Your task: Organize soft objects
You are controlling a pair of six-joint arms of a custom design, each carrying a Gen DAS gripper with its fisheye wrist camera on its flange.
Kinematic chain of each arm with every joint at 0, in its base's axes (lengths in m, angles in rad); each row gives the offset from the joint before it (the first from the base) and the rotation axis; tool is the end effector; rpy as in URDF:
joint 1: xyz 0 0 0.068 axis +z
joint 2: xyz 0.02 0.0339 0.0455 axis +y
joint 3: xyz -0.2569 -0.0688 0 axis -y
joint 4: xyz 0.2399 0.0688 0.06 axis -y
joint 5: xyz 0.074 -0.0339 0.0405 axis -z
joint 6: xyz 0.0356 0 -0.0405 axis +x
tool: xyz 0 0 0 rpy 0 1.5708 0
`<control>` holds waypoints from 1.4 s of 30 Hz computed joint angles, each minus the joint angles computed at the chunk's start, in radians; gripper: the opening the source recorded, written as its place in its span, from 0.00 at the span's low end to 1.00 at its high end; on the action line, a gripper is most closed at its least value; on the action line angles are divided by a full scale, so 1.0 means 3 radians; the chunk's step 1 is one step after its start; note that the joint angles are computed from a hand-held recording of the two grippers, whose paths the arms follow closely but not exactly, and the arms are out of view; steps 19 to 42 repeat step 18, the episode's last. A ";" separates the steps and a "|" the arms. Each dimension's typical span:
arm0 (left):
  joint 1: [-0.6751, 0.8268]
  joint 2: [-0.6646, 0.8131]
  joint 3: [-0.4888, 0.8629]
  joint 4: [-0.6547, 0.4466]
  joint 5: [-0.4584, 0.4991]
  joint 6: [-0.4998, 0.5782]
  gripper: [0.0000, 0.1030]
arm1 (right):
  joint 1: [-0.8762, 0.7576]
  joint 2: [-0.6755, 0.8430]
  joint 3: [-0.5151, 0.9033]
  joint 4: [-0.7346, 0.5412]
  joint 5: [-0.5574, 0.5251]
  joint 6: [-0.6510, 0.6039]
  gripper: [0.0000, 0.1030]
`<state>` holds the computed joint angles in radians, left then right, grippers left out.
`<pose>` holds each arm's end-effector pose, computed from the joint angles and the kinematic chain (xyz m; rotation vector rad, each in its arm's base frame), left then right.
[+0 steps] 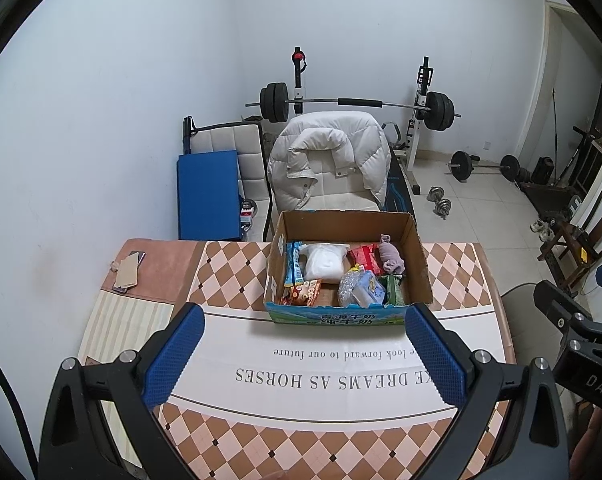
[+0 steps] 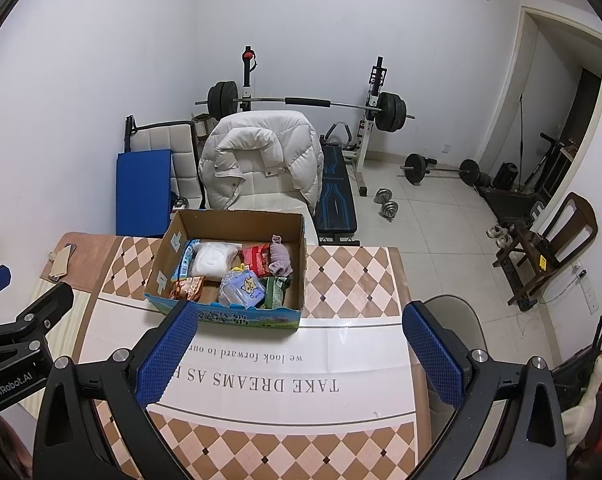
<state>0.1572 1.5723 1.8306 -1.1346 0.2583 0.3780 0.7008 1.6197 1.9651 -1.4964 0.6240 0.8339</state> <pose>0.3040 0.0390 0.4064 0.3776 2.3796 -0.0711 0.2274 0.1646 0.4138 0.3255 2.3934 -0.2030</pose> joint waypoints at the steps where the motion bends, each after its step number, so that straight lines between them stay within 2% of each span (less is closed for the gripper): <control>1: -0.0006 -0.0015 -0.0036 0.0033 -0.0002 -0.0008 1.00 | 0.0014 0.0015 0.0024 -0.0019 0.0010 0.0019 1.00; 18: 0.0107 0.0007 -0.0019 0.0052 0.0089 0.0072 1.00 | 0.0045 0.0080 0.0219 -0.0176 0.0062 0.0086 1.00; 42: 0.0107 0.0007 -0.0019 0.0052 0.0089 0.0072 1.00 | 0.0045 0.0080 0.0219 -0.0176 0.0062 0.0086 1.00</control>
